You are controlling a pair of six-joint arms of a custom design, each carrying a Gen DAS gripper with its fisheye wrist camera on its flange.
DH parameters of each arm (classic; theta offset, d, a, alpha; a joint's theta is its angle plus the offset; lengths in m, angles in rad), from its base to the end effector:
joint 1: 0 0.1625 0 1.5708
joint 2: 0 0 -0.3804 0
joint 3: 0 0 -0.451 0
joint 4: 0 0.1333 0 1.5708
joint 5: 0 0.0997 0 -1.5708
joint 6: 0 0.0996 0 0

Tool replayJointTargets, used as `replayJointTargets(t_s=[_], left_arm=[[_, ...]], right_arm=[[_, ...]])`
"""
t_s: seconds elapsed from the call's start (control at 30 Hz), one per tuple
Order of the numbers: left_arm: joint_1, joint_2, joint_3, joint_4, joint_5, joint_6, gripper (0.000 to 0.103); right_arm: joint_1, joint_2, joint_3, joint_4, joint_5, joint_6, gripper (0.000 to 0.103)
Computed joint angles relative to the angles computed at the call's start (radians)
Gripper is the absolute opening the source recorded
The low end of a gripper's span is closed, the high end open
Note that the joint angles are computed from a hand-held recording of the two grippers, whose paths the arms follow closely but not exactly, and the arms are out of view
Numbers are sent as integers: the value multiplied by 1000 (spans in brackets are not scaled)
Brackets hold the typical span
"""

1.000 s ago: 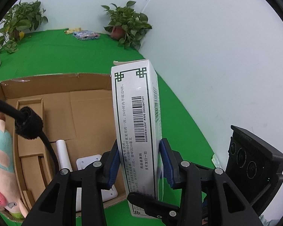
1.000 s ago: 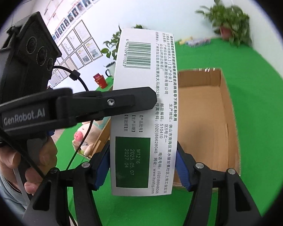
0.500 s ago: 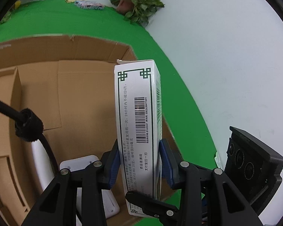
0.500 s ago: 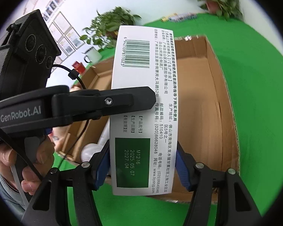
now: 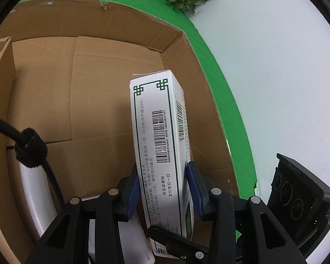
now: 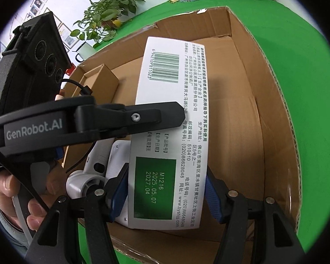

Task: Organize objects
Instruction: 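Lower the medicine box into the box beside the white device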

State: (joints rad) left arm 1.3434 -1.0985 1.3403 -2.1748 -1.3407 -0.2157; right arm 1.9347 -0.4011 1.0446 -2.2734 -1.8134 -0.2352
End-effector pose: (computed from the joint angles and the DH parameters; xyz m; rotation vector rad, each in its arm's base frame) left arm -0.0145 -0.7547 0.3379 -0.0450 2.9389 -0.5995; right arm 0.3927 -0.7239 -0.0502 0.8462 -2.7752 0.1083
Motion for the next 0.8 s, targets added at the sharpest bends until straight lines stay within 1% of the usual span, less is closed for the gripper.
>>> replayJointTargets(t_s=[0.07, 0.17, 0.3, 0.37, 0.4, 0.5, 0.53, 0.57, 0.63, 0.67, 0.7, 0.8], left_arm=[[3, 6, -12, 20, 4, -18, 40], [-1, 13, -24, 41, 33, -28, 43], [-19, -7, -14, 58, 63, 6, 44], [-36, -25, -7, 70, 117, 15, 44], [-40, -35, -1, 66, 131, 19, 44], [-60, -87, 41, 38, 162, 49, 44], [-69, -104, 57, 32, 184, 53, 44], [-74, -116, 69, 29, 199, 55, 44], [-91, -147, 105, 18, 226, 50, 44], [-93, -166, 123, 14, 225, 47, 44], [-102, -160, 132, 1, 225, 35, 44], [-113, -215, 191, -10, 244, 15, 44]], right_arm=[[1, 0, -1, 11, -3, 14, 63], [5, 4, -4, 18, -20, 27, 63], [10, -11, 21, -2, -30, 37, 63], [13, -11, 27, -16, -58, 29, 62], [18, -8, 28, -19, -83, 26, 62], [21, -7, 38, -25, -108, 29, 62], [24, -10, 44, -31, -113, 26, 62], [22, 2, 21, -21, -116, 25, 62], [23, -2, 32, -34, -130, 22, 62], [28, 9, 21, -35, -142, 21, 62], [26, 11, 23, -43, -157, 11, 62], [32, 3, 45, -50, -199, 7, 64]])
